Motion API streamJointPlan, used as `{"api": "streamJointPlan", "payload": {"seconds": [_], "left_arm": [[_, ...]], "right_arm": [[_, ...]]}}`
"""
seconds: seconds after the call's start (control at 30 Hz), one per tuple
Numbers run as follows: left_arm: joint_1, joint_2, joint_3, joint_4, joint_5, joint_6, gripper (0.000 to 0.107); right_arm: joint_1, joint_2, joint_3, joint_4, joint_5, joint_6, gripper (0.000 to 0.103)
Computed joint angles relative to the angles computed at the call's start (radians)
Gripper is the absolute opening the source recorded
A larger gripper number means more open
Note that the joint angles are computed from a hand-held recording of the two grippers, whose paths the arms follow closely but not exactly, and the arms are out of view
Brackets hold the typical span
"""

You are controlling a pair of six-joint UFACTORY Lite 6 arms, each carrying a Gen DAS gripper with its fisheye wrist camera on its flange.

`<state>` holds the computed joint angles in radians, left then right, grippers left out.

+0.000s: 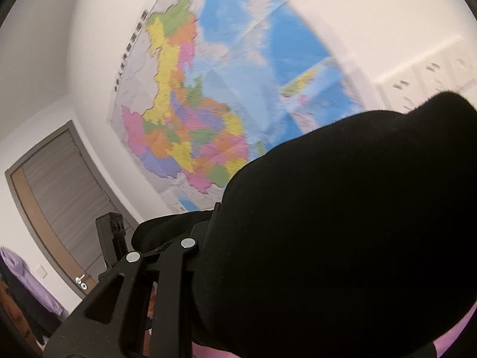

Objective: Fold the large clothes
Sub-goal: 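Grasp the black coat bundle with both tools and lift it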

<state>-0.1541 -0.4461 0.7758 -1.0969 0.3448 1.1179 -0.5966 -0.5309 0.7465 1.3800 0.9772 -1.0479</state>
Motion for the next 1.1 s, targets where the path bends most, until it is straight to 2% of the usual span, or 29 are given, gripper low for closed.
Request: {"api": "streamJointPlan", "payload": {"seconds": [0.2,0.33,0.57,0.67,0.9,1.0,1.1], "left_arm": [[0.216,0.066,0.119,-0.049,0.062,0.085,0.029],[0.36,0.145,0.214,-0.069,0.105,0.138,0.029],[0.578,0.373,0.481,-0.067,0.187,0.134,0.029],[0.63,0.472,0.595,-0.051,0.193,0.113,0.029],[0.685,0.713,0.901,0.033,0.119,0.03,0.028],[0.713,0.785,0.969,-0.05,0.074,0.117,0.029],[0.769,0.925,1.021,-0.129,0.051,0.19,0.029]], "right_arm": [[0.366,0.248,0.206,0.11,-0.27,-0.052,0.025],[0.531,0.426,0.352,0.175,-0.378,-0.086,0.025],[0.707,0.759,0.66,0.245,-0.453,-0.101,0.025],[0.764,0.909,0.824,0.251,-0.482,-0.091,0.025],[0.85,1.231,1.225,0.225,-0.526,-0.009,0.025],[0.91,1.358,1.347,0.303,-0.555,-0.104,0.025],[0.962,1.506,1.433,0.203,-0.553,-0.012,0.025]]}}
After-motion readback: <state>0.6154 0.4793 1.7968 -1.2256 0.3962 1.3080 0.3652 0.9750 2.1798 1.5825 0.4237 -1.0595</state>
